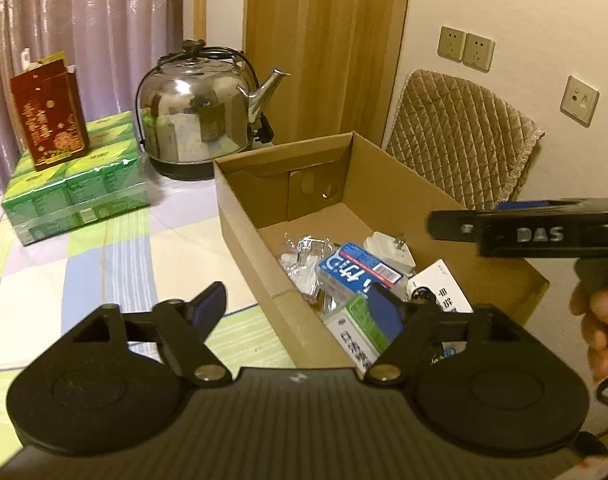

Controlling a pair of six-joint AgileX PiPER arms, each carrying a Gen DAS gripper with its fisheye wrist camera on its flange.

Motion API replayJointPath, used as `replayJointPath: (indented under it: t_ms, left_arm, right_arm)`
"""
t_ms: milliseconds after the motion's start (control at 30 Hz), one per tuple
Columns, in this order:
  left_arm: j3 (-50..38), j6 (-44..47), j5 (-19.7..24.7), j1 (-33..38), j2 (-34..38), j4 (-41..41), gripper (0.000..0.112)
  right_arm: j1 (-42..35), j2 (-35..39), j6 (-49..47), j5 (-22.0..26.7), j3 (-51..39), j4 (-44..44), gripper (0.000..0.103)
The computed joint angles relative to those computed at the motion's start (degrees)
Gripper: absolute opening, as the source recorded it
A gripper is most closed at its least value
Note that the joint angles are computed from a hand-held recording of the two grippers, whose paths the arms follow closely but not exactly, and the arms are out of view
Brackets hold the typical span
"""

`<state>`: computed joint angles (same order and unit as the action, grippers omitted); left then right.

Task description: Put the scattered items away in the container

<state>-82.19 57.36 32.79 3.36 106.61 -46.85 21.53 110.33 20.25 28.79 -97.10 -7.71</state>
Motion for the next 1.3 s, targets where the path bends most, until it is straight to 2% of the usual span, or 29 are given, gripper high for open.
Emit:
replayJointPath:
  t_ms: [133,233,500,667,767,833,1000,1200,1300]
  left_arm:
    - [6.32,-0.41,-1.00,0.54,-5.37,0.79,0.093]
    - [12.13,1.60,-1.49,1.84,-10.38,-2.16,0.102]
    - [21.78,-1.54,0.57,4.07,-22.40,-0.54,0.102]
    - [25.36,-6.64,4.07,5.37,-28.99,2.46,0.102]
    - [27.77,-8.58,5.34,5.81,-33.31,3.81,0.102]
    - [29.13,-11.43,5.45,5.53,-36.27,6.06,0.102]
    - [30.27,-14.67,9.94,8.06,-41.45,6.16,0.102]
    - [30.71,-17.82,13.13,9.74,-46.73,6.94,0.102]
    - [31.49,-20.23,13.22,9.46,-49.60,9.21,0.102]
  right_arm:
    - [0.80,-7.26,3.21,-0.79,8.89,-2.42,0.101]
    - [1.46,-12.01,3.59,0.48,13.55,-2.75,0.101]
    - [4.11,-24.06,5.01,5.43,22.21,-4.58,0.101]
    - [5.72,-30.93,2.84,7.54,26.74,-2.06,0.101]
    - [8.39,-32.56,8.94,13.65,25.89,-6.48,0.101]
    - [9.12,-34.60,9.78,15.10,26.45,-6.66,0.101]
    - [14.48,-37.92,14.51,20.82,26.54,-13.39,0.101]
    - [19.96,-40.57,19.31,25.65,26.65,-18.07,0.101]
    - [22.63,-41.80,22.04,27.19,27.03,-20.62,0.101]
